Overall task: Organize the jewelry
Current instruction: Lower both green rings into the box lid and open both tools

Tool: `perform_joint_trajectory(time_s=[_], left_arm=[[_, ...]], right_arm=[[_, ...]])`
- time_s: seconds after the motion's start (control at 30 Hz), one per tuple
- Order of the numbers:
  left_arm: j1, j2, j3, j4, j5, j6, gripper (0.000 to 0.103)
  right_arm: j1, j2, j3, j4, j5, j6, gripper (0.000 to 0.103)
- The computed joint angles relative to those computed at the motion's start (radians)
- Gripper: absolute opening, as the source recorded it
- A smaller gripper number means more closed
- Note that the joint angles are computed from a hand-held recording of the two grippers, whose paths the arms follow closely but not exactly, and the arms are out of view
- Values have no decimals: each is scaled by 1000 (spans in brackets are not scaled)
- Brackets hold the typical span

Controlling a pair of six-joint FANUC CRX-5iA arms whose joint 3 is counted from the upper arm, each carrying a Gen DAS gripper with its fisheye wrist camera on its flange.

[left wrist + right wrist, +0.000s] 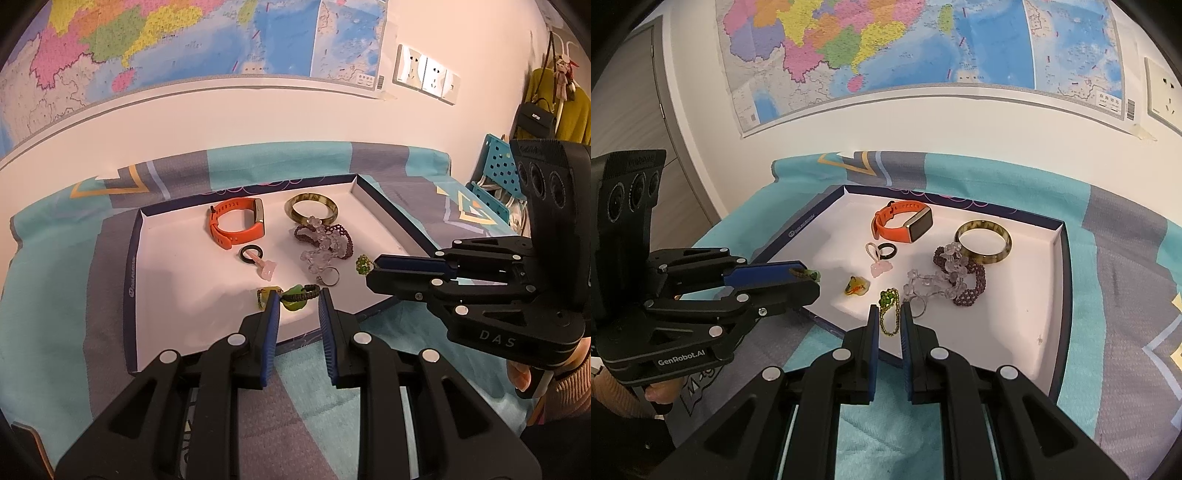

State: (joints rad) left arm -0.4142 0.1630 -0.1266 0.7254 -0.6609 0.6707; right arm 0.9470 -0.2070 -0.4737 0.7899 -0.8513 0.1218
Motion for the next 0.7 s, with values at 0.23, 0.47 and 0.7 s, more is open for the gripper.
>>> perform_joint_trajectory(time_s=[0.23,0.47,0.7], left_arm=[[0,9,10,-12,0,20,22],[0,21,27,-26,-8,36,22],[-3,32,40,-42,-12,54,22]], right_arm=[[-7,5,5,-7,3,7,10],[-18,15,8,-15,10,10,10],[-27,21,9,-24,18,14,10]])
